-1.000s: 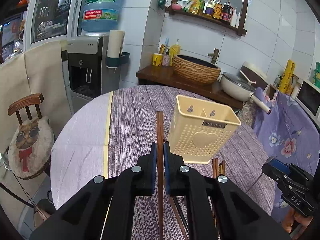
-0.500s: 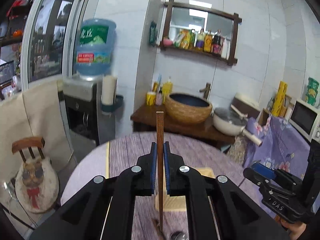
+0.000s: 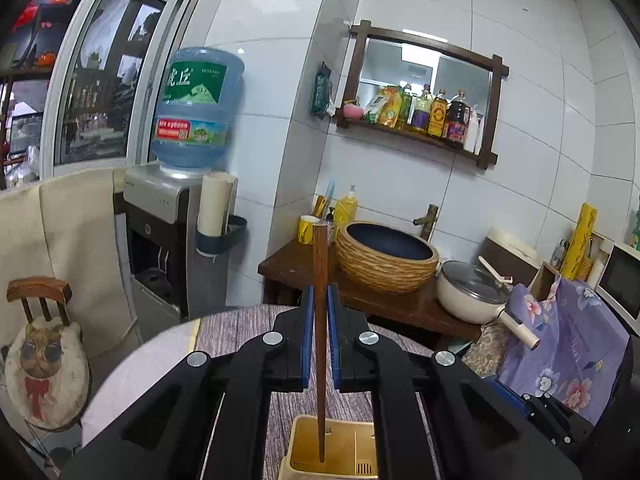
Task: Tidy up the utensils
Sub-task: 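Lift the chopstick with the left tool while the right tool carries the spoon to the basket, then lower the chopstick into the basket and open the left tool while the right releases the spoon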
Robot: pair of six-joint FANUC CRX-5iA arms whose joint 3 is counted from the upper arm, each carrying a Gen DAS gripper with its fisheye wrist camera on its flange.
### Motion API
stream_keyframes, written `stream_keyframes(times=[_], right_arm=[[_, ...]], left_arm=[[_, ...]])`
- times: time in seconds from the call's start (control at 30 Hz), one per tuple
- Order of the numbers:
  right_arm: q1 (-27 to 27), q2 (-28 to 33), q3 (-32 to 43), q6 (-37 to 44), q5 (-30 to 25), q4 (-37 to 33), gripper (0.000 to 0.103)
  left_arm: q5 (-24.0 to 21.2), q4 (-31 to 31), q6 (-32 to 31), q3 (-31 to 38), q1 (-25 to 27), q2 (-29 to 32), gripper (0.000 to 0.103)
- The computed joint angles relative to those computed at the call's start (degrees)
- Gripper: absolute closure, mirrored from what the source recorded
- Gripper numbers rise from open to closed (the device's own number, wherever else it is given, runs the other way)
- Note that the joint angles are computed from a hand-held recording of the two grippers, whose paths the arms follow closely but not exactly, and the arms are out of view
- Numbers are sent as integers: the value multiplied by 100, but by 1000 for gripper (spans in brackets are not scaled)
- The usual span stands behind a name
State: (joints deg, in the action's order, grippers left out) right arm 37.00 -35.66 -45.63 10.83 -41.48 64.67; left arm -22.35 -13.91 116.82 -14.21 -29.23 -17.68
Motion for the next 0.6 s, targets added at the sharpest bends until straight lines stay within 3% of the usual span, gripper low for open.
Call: stream_keyframes(times=[0.4,0.47,0.53,0.6], right_arm=[[-175,184,-726,-552,352,265,67],[-113,177,-821,-701,237,385,67],[-101,151,-896,-780,244,447,67],[-86,150,-935,-838,234,468,67]], left_arm=[[192,796,-876,-732,145,193,95],[145,743,-848,-750,134,227,95],[83,159,-336,-644,13,229,95],[91,202,-472,-663,7,212,95]])
